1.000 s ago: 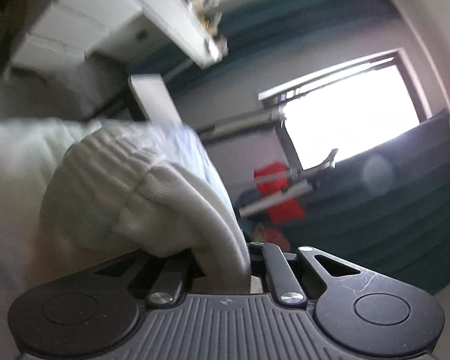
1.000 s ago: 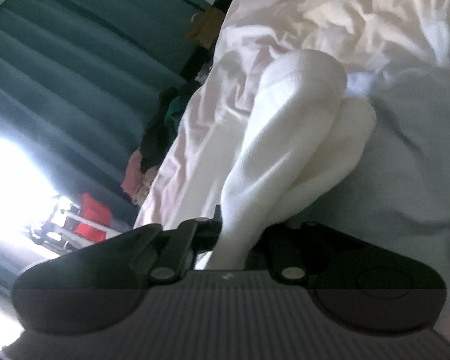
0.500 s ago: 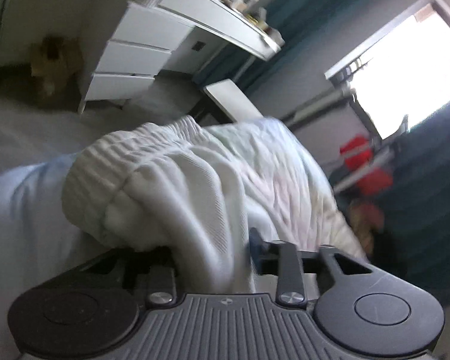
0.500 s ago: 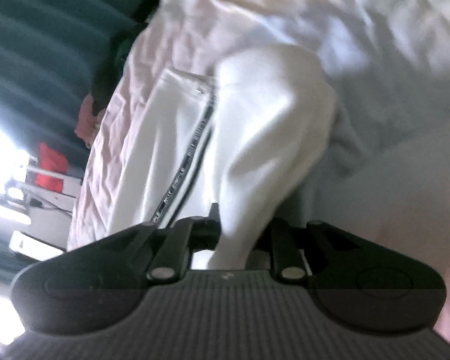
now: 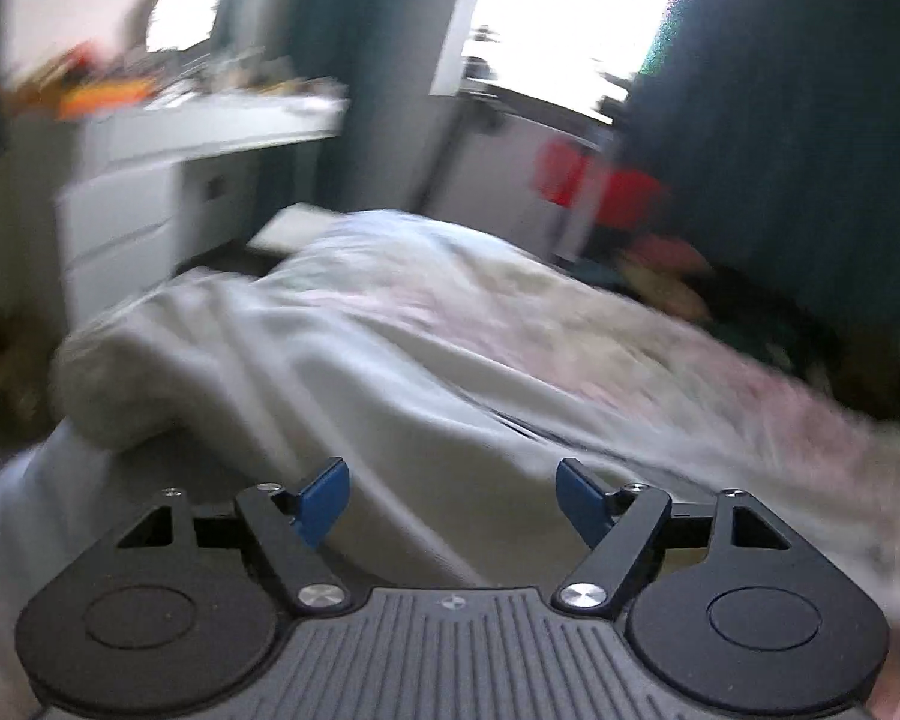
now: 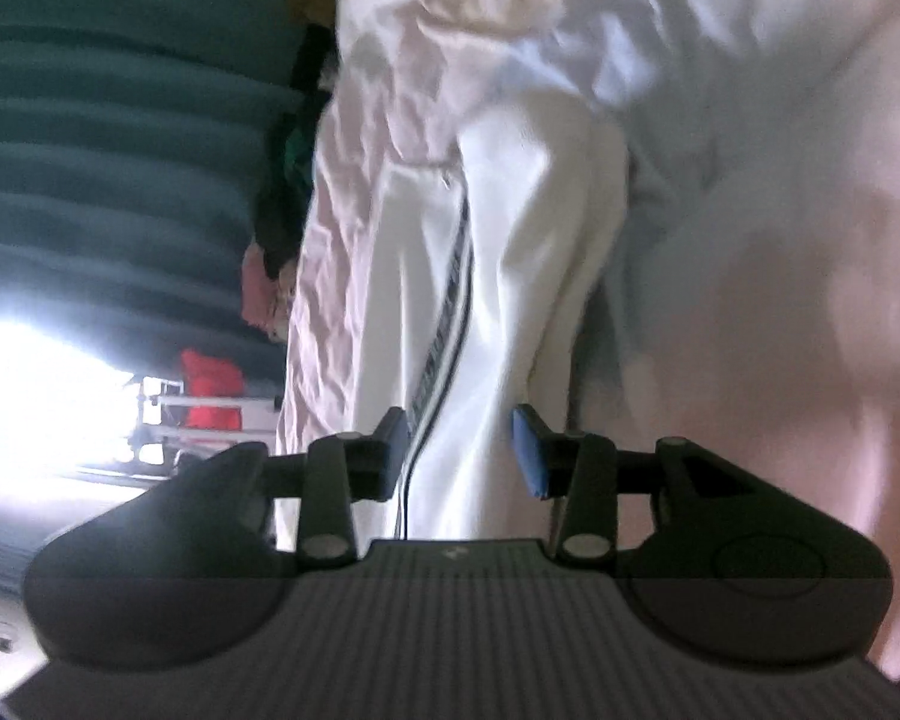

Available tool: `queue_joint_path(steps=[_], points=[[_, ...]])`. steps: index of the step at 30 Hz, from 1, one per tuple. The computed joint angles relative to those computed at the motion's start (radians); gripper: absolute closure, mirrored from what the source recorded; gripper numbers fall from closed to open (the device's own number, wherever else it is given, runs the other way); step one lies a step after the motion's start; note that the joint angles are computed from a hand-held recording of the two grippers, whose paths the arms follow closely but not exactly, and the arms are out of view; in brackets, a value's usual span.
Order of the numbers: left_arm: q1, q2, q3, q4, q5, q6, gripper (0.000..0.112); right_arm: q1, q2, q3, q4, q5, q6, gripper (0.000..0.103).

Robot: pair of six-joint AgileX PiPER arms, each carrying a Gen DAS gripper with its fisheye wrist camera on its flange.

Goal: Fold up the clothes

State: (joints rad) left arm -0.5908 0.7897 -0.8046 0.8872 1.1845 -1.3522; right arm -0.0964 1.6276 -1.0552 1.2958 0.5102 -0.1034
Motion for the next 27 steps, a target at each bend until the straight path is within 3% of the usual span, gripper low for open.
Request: queue_joint_path(steps=[4, 8, 11, 15, 18, 21, 23, 27], points=[[0.016, 0.187, -0.019, -0.022, -0.163, 0.148, 0.031, -0.003, -0.001, 0.020, 0.047, 0.033, -0.018, 0.062], [0.037, 0.395, -0.056, 0.017, -0.313, 0.228, 0.027, -0.011, 0.011, 0.059, 0.205, 0.119, -0.141, 0.062], [0.021, 0.537, -0.069, 0.154, -0.412, 0.202, 0.026, -0.012, 0.048, 0.061, 0.269, 0.170, -0.176, 0.062], [0.043, 0.668, -0.049, 0.397, -0.578, 0.022, 0.022, 0.002, 0.089, 0.015, 0.234, 0.148, -0.161, 0.064], [0.043, 0.713, -0.009, 0.508, -0.619, -0.123, 0.020, 0.020, 0.102, -0.021, 0.145, 0.103, -0.095, 0.064], [0.073, 0.689, 0.009, 0.457, -0.674, -0.148, 0.020, 0.035, 0.093, -0.029, 0.030, 0.066, 0.032, 0.064], [0.073, 0.672, 0.008, 0.420, -0.670, -0.116, 0.020, 0.039, 0.079, -0.026, -0.018, 0.053, 0.089, 0.064], [0.045, 0.656, 0.010, 0.387, -0.631, -0.081, 0.020, 0.018, 0.062, 0.015, 0.125, 0.055, -0.066, 0.064]])
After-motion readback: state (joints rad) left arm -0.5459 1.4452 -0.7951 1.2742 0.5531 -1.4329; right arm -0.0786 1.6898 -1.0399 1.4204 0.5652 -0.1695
